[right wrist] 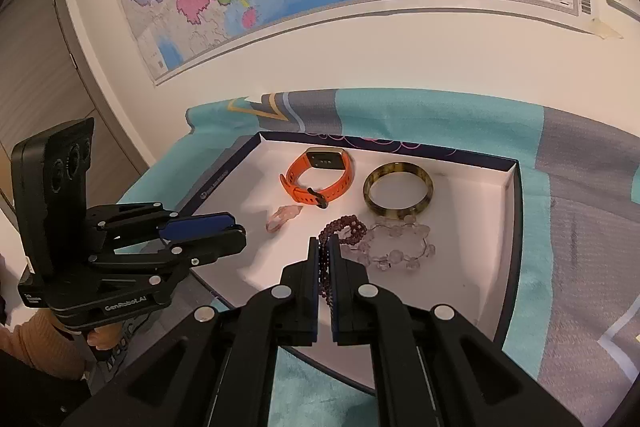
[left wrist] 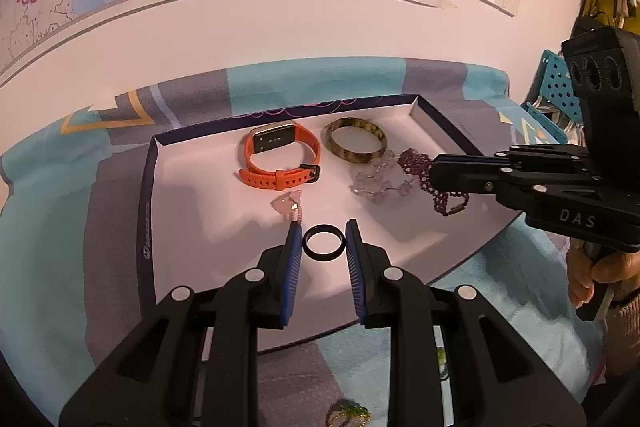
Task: Organize jewelry
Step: 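Lower the ring and necklace into the box and open both tools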
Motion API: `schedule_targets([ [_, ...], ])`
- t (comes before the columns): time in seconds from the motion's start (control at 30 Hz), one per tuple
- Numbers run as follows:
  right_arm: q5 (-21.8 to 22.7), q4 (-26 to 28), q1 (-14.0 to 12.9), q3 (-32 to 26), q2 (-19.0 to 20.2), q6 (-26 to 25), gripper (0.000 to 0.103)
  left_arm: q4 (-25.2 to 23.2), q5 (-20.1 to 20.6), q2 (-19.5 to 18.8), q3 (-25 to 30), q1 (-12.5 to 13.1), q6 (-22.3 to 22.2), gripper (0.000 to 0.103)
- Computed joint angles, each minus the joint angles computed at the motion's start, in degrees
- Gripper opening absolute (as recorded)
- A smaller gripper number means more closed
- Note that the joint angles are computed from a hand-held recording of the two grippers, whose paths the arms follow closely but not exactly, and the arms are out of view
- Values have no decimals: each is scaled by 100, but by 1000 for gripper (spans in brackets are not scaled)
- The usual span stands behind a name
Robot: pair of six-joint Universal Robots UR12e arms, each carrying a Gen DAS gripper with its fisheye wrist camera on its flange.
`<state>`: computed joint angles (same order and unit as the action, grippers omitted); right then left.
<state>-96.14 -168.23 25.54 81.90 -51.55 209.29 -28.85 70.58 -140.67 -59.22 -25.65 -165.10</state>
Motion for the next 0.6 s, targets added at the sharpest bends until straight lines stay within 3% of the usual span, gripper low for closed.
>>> schedule_targets([
  [0.6,23,235,-39,-186,148,84,3,-430,243,-224,375,-44,-88,23],
])
